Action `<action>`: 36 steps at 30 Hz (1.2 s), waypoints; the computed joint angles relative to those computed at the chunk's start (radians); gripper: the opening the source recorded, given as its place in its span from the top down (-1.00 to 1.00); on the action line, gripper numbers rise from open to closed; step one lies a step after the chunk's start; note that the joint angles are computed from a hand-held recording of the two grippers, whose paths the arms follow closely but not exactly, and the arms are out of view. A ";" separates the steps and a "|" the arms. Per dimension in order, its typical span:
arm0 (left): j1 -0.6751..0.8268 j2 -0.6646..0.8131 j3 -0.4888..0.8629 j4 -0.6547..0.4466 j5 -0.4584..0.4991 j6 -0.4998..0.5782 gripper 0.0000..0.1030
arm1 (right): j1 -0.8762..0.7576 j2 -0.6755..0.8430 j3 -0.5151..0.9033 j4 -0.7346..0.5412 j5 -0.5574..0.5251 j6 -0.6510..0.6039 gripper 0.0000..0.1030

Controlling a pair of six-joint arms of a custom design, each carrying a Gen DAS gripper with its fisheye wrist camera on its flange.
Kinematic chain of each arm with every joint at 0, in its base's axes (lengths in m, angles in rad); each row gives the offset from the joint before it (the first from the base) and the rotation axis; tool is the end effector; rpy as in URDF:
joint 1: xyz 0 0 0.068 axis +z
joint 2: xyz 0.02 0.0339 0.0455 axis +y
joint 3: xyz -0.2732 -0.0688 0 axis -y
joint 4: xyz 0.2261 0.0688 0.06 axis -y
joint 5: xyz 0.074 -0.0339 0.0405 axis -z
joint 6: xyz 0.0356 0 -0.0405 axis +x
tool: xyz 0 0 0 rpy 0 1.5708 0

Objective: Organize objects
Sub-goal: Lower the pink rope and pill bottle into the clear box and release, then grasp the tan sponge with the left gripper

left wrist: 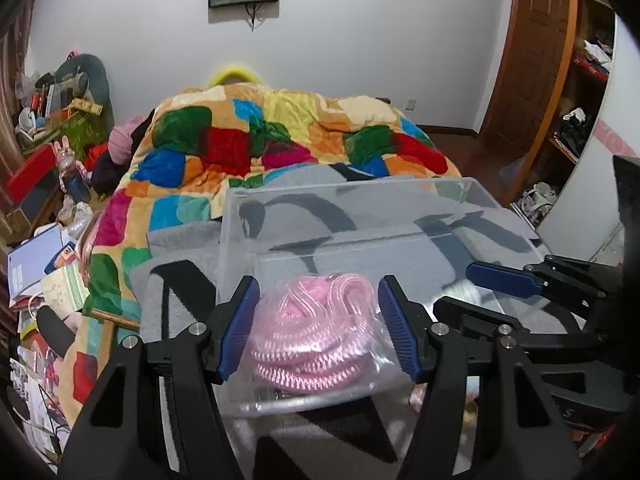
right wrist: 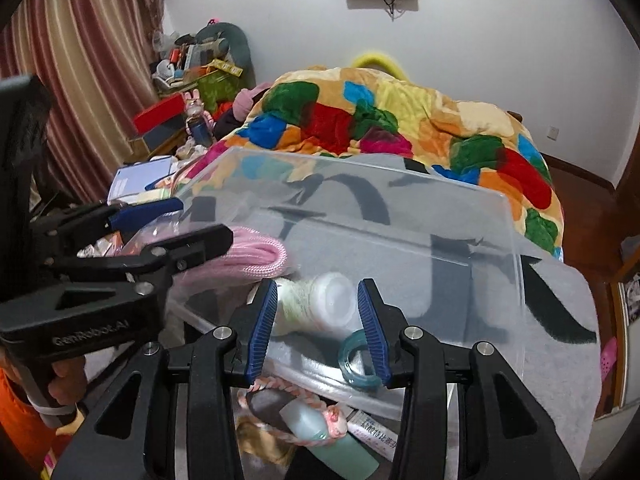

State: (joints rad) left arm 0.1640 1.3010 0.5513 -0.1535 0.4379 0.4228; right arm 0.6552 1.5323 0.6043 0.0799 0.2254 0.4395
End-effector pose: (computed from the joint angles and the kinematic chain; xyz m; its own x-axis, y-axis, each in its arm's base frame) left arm 0.2188 0.0209 0.1832 -0.6610 0.2673 -0.7012 0.4193 0.9065 -0.0497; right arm 0.2149 0.1551 0.1600 -0.7410 -0.0464 -0.6699 -0.1783 0.9754 0.1297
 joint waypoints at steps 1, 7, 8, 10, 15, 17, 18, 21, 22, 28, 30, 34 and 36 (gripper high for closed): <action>0.003 -0.015 -0.002 -0.007 0.003 0.005 -0.18 | 0.008 -0.013 -0.006 -0.005 0.009 -0.001 0.25; 0.060 -0.189 -0.044 -0.110 0.059 0.078 -0.19 | 0.048 -0.161 -0.074 -0.043 0.045 0.009 0.24; 0.068 -0.210 -0.051 -0.125 0.069 0.087 -0.19 | 0.059 -0.186 -0.080 -0.055 0.057 0.011 0.24; 0.084 -0.259 -0.069 -0.158 0.090 0.111 -0.20 | 0.084 -0.261 -0.111 -0.087 0.086 0.024 0.24; 0.100 -0.355 -0.132 -0.237 0.122 0.185 -0.27 | 0.132 -0.422 -0.195 -0.158 0.133 0.063 0.24; 0.086 -0.373 -0.170 -0.247 0.111 0.206 -0.29 | 0.136 -0.459 -0.227 -0.175 0.141 0.075 0.24; 0.077 -0.370 -0.187 -0.243 0.104 0.211 -0.33 | 0.137 -0.476 -0.248 -0.182 0.144 0.084 0.24; 0.021 -0.353 -0.249 -0.216 0.051 0.223 -0.34 | 0.119 -0.481 -0.301 -0.171 0.128 0.092 0.24; -0.017 -0.345 -0.278 -0.182 0.017 0.209 -0.34 | 0.103 -0.462 -0.322 -0.150 0.114 0.089 0.24; -0.161 -0.229 -0.316 -0.085 -0.055 0.119 -0.34 | -0.016 -0.292 -0.380 0.010 0.005 0.030 0.24; -0.218 -0.200 -0.317 -0.051 -0.076 0.067 -0.34 | -0.051 -0.238 -0.380 0.060 -0.036 0.004 0.24; -0.289 -0.129 -0.312 0.020 -0.105 -0.026 -0.34 | -0.045 -0.190 -0.379 0.105 -0.040 -0.022 0.24; -0.303 -0.124 -0.330 0.062 -0.116 -0.055 -0.33 | -0.003 -0.182 -0.378 0.103 -0.003 -0.016 0.24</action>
State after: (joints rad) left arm -0.1389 1.1766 0.2216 -0.0914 0.3215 0.3680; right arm 0.6519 1.3505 0.2267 0.1831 0.2219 0.4237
